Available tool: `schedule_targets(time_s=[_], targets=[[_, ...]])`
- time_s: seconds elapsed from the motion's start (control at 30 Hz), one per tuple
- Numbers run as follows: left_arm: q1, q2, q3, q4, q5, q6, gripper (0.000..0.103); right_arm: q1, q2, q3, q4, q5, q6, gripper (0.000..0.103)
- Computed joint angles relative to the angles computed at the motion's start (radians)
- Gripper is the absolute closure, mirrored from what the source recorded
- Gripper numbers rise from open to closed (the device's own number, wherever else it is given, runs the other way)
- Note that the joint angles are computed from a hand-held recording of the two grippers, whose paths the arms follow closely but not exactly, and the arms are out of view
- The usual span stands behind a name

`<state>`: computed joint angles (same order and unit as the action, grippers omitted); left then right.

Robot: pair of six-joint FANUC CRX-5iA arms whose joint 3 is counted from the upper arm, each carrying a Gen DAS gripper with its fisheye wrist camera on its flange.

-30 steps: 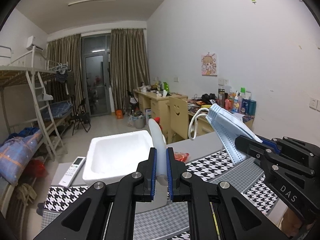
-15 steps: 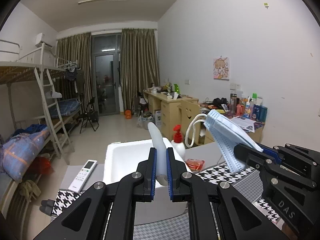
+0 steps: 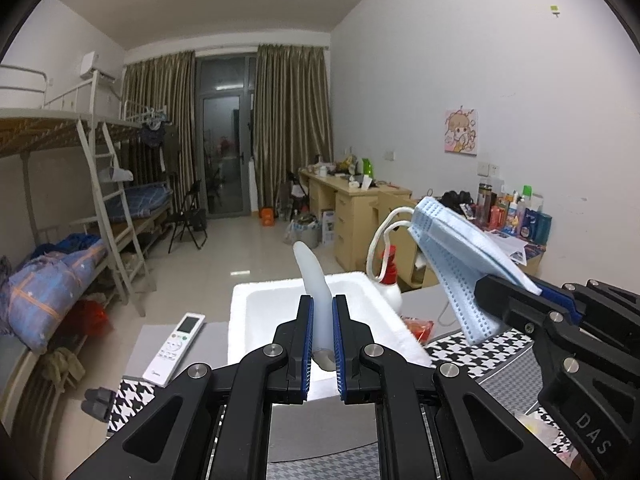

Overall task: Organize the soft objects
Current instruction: 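Carry the foam tube and the mask over the white foam box with both tools, then open the left tool to drop the tube into the box while the right tool releases the mask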

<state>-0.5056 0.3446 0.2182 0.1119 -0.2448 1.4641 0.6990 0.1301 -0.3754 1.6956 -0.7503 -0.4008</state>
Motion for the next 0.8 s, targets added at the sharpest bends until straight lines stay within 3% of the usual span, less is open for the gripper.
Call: schedule_targets(time_s=[0.13, 0.37, 0.47, 0.8], targets=[[0.009, 0.027, 0.034, -0.002, -0.027, 0.008, 0.093, -0.016, 0.02, 0.025, -0.022, 0.019, 0.017, 0.09], [0.013, 0.062, 0.058, 0.075, -0.035, -0.086, 0.093, -0.026, 0.05, 0.068, -0.098, 0.047, 0.075, 0.09], [0.012, 0.076, 0.087, 0.039, -0.058, -0.053, 0.093, -0.025, 0.058, 0.084, -0.124, 0.052, 0.095, 0.09], [0.023, 0.14, 0.144, 0.124, -0.108, -0.143, 0.093, -0.02, 0.086, 0.12, -0.18, 0.039, 0.155, 0.09]])
